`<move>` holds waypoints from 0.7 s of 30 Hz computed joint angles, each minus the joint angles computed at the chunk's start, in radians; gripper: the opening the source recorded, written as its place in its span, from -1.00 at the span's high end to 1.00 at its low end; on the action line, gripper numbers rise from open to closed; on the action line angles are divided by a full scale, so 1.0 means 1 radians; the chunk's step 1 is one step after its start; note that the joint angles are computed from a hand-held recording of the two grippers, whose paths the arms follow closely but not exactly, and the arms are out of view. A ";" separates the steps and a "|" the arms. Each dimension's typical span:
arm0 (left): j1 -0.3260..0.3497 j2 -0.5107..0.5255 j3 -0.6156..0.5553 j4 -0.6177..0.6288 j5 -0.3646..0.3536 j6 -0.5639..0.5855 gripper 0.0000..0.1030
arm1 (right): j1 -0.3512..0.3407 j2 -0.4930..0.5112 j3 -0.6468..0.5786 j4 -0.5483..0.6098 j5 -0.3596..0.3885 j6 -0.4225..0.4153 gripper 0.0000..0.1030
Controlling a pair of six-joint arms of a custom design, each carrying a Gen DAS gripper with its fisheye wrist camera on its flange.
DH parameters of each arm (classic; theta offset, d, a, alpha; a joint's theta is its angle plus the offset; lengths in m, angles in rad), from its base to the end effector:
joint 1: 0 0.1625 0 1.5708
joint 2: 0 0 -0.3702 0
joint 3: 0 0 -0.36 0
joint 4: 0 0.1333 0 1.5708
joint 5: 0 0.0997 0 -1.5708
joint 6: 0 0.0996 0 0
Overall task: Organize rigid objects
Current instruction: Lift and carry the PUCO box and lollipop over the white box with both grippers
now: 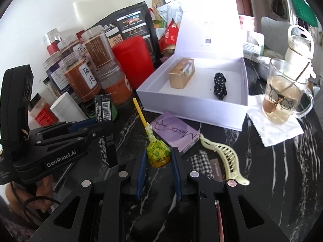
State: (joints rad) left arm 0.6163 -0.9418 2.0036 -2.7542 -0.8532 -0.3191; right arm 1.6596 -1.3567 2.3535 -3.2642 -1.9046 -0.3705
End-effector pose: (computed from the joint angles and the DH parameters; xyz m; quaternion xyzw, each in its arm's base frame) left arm -0.2942 -0.4520 0.0851 0.2717 0.8945 -0.2542 0.2480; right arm 0.1367 -0.4004 0.2137 0.1558 -0.9155 0.3113 0.2019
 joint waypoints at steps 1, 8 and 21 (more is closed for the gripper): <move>-0.004 0.004 -0.003 -0.003 0.003 0.005 0.51 | 0.000 -0.007 -0.002 0.003 0.000 -0.006 0.54; -0.022 0.049 -0.060 -0.039 0.018 0.059 0.51 | -0.003 -0.044 -0.014 0.000 0.001 -0.034 0.54; -0.008 0.149 -0.219 -0.061 0.016 0.165 0.51 | -0.017 -0.053 -0.107 0.051 0.017 -0.082 0.54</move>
State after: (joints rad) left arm 0.6087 -0.7931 1.7842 -2.8155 -0.8369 -0.1539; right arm 1.6423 -1.4099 2.2464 -3.2135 -1.8873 -0.4524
